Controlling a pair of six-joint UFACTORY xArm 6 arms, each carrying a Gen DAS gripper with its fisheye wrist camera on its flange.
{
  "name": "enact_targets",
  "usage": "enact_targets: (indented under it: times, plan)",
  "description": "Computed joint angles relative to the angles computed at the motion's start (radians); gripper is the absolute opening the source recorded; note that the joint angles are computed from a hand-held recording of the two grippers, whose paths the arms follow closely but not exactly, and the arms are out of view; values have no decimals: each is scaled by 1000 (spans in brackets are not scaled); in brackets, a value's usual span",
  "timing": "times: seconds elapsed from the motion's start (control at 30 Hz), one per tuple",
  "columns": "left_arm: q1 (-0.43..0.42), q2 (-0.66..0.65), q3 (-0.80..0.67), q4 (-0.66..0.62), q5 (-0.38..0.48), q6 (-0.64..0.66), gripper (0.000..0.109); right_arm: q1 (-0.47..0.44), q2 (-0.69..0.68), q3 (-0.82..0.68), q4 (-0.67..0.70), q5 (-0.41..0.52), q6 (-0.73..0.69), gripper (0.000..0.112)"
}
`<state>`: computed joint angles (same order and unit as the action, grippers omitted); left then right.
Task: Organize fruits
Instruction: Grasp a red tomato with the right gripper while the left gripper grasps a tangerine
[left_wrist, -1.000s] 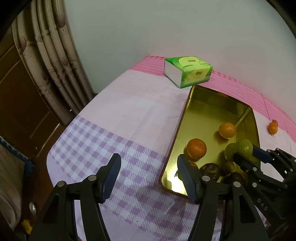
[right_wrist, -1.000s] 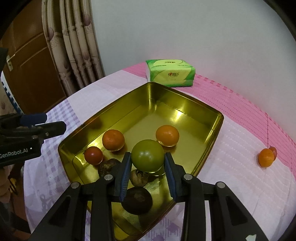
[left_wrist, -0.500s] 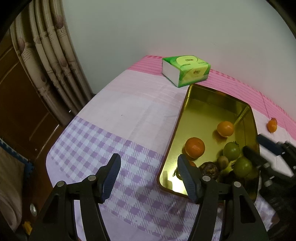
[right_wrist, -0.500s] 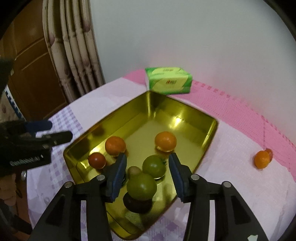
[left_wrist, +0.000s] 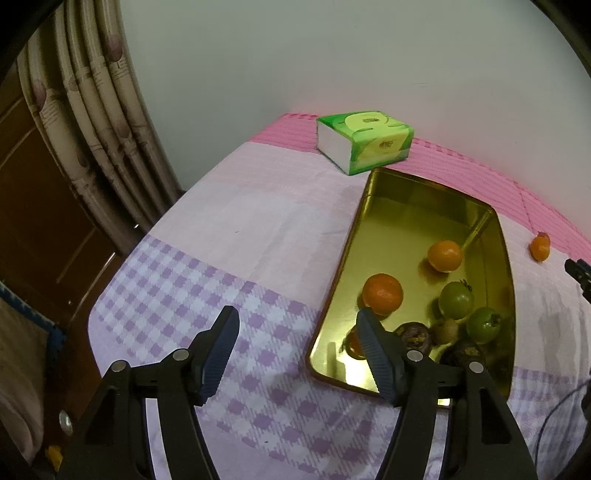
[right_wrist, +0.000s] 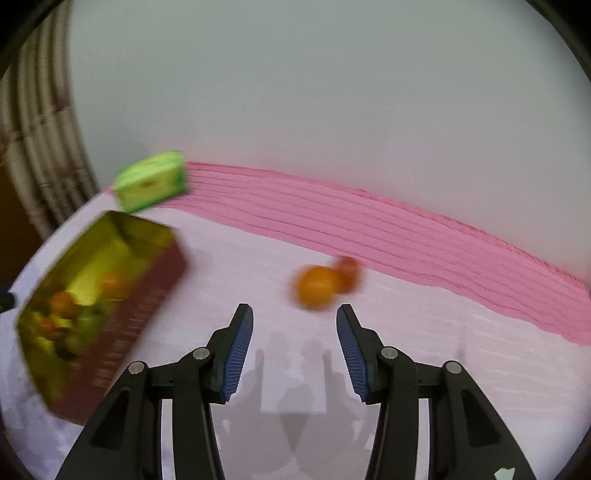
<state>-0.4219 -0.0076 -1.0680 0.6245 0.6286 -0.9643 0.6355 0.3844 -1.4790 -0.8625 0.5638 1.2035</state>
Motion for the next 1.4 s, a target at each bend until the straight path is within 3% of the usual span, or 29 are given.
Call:
enact_targets:
  times: [0.27, 0.67, 0.73, 0.8, 0.97, 1.13, 1.4]
  plan:
    - [-16, 23, -22, -33, -36, 19, 67, -100, 48, 11, 63, -39, -78, 44]
    - [-90, 176, -240, -95, -6, 118, 67, -121, 252, -217, 231, -88, -297, 44]
    - [-106, 227, -311, -117, 1, 148, 67, -126, 278, -254, 268, -94, -337, 40]
    - [-122, 286, -387, -146, -4, 180, 67, -124, 289, -276, 250, -70, -333, 29]
    - [-166, 454, -606, -233, 13, 272, 67, -134, 240, -200, 224, -97, -313, 28]
    - [-218, 640, -852, -357, 55, 399, 67, -169, 118, -21, 118, -124, -152, 28]
    - [-279, 989, -1347, -454, 201, 512, 67, -232, -76, 244, -32, -130, 54, 28]
